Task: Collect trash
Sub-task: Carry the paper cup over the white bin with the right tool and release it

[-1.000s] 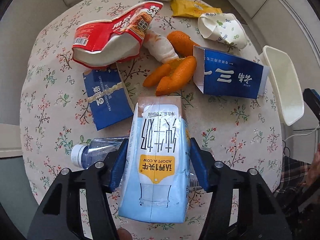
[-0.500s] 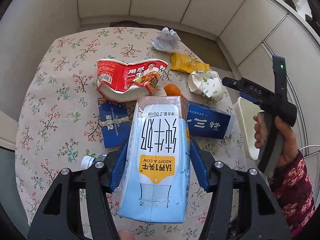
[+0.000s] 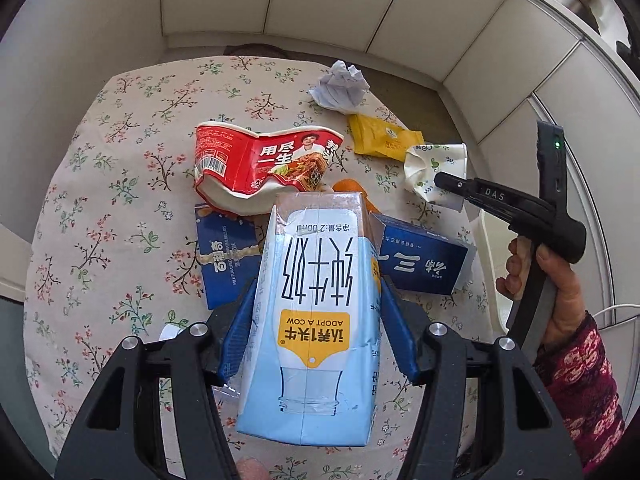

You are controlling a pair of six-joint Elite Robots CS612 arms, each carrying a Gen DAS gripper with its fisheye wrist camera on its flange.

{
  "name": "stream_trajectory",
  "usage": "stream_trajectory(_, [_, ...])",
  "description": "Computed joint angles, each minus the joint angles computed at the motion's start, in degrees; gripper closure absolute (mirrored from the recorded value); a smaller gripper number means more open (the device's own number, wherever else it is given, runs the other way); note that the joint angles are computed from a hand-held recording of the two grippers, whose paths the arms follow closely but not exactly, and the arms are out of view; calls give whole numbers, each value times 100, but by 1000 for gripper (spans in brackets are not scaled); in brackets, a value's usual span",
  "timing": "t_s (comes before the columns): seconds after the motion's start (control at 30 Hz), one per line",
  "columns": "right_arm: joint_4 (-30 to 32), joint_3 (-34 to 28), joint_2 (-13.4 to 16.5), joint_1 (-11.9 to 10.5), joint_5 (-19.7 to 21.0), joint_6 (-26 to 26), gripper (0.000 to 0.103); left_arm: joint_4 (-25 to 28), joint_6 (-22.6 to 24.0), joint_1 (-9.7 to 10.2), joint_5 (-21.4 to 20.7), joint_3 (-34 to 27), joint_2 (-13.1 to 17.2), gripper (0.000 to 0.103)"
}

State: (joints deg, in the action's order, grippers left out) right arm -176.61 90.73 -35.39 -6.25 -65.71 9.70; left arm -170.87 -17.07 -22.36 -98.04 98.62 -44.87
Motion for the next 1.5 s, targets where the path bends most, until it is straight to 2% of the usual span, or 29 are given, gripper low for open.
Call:
stream_trajectory(0.27, [-836,389,-321,81,-372,-161,99,-477,-387,-35,303,90,-32,47])
stream_trajectory(0.5, [-1580,814,-599,91,-1450,-306,99,-796,-401,-173,407,144,-73,47])
stream_trajectory(0.87, [-2138,1444,-900,-232,-2632,105,99,-1147,-446,-439,618,149,-42,47])
stream_trajectory(0.97, [-2085,1568,-952,-338,-2788,272,99,-1256,-375,-542,770,173,-43,46])
stream_trajectory(1.17, [-1534,1685,-991,-434,-3311,358,99,-1250,-282,-720,933,157,-17,46])
stream_trajectory(1.3, [-1164,1705,-991,-499,-3323,389,99,-1213,-195,-827,1020,112,19,46])
stream_trajectory(1.43, [-1060,1799,-1029,-559,-3321,394,97,-1179,-61,-958,994,15,70,46])
stream_trajectory(1.47, [-1074,1825,-1046,-568,-3305,408,96,-1200,-13,-1001,1001,-16,88,46])
stream_trajectory(1.5, [-1117,1872,-1074,-597,-3285,407,89,-1225,15,-1036,991,-46,108,46])
